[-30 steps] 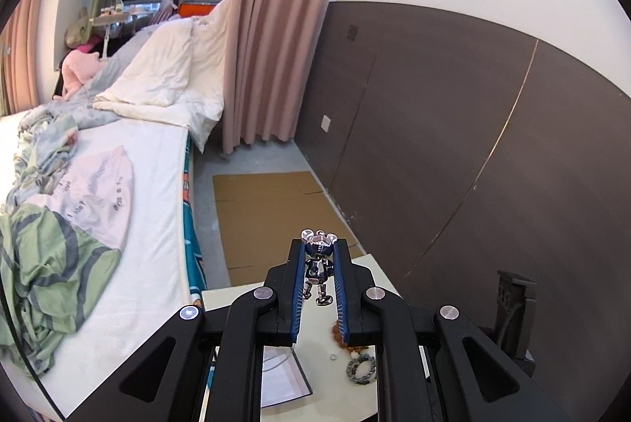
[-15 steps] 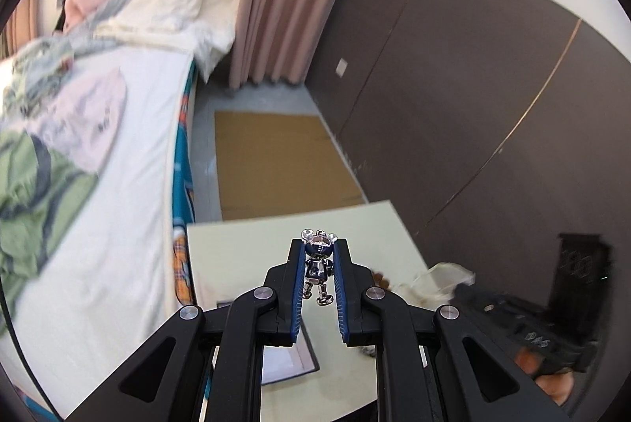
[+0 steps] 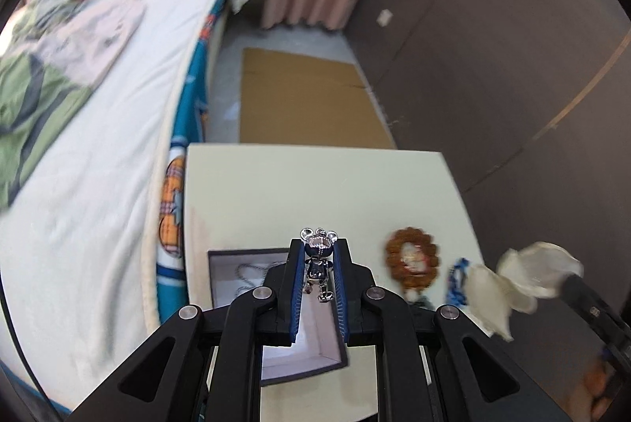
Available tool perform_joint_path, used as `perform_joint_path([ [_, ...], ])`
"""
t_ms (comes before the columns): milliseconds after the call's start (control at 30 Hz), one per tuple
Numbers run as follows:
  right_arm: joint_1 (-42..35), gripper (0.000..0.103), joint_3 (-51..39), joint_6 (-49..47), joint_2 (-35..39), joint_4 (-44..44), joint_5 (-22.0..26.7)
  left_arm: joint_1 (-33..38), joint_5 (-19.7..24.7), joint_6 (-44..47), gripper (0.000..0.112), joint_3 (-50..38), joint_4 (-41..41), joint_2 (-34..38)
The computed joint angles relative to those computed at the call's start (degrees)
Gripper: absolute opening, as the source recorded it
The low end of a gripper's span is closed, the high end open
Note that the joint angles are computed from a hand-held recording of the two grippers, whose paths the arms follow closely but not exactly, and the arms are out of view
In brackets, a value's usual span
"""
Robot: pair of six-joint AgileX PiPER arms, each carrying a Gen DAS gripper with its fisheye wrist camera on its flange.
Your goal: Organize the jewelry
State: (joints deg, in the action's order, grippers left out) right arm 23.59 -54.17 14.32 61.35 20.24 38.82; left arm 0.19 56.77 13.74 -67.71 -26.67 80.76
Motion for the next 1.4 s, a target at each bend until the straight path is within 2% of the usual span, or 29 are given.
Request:
perform_joint_path([
  [33, 0.4, 0.003, -0.2, 0.0, 0.3, 0.1, -0.3, 0.3, 0.5, -0.2, 0.016, 0.0, -0.1, 1.0],
  [100, 1.4, 0.003, -0.6, -0.2, 1.4, 0.4, -1.2, 1.6, 2.6, 0.3, 0.026, 0.1, -1.5, 2.1],
  [167, 2.6, 0.003, -1.4, -0.6, 3.3, 0.9, -2.3, 2.8, 2.5, 1.4, 0.061, 1.1, -2.5, 0.5],
  [233, 3.5, 0.003, -2.1, -1.3, 5.4, 2.0, -3.2, 4.6, 1.7, 3.0, 0.080, 2.3, -3.4, -2.4],
  [500, 7.3, 0.003, -5.9, -6.9, 14.9, 9.2, -6.7, 14.3, 5.5, 7.2, 0.081, 1.9, -4.5, -6.7],
  [767, 9.6, 0.003, -10.1, -10.8, 24.0, 13.3, -8.6, 23.6, 9.1, 11.9, 0.081, 2.6, -6.2, -8.6],
  [833, 9.8, 0.005, -11.2, -10.1, 26.9, 12.0, -8.6, 25.5, 10.0, 12.7, 0.081, 2.6, -6.3, -9.1],
  [900, 10.1, 0.025, -13.0, -6.5, 30.1, 7.9, -6.8, 26.6, 10.7, 13.2, 0.081, 2.6, -6.6, -9.5],
  [933, 9.7, 0.039, -12.6, -5.4, 30.8, 7.4, -6.6, 27.4, 11.0, 13.6, 0.081, 2.8, -6.9, -9.8],
  [967, 9.0, 0.048, -11.3, -6.7, 30.3, 9.2, -7.2, 27.8, 11.2, 14.0, 0.081, 2.9, -7.2, -9.9],
  [1000, 8.0, 0.053, -9.3, -9.7, 29.2, 13.0, -7.9, 28.1, 11.4, 14.2, 0.081, 2.9, -7.3, -9.9],
  [1033, 7.3, 0.064, -8.1, -11.6, 28.4, 15.3, -8.0, 28.3, 11.5, 14.4, 0.081, 3.0, -7.4, -10.0],
  [1067, 6.4, 0.071, -6.4, -13.6, 27.0, 17.4, -8.2, 28.4, 11.5, 14.7, 0.081, 3.1, -7.4, -10.0],
  [1233, 1.8, 0.077, 0.3, -14.2, 18.5, 17.6, -7.3, 25.1, 10.3, 13.7, 0.081, 3.8, -6.6, -10.6],
  [1400, -4.2, 0.080, 5.0, -14.5, 11.0, 16.8, -4.9, 16.2, 7.1, 9.2, 0.081, 4.9, -4.7, -11.4],
])
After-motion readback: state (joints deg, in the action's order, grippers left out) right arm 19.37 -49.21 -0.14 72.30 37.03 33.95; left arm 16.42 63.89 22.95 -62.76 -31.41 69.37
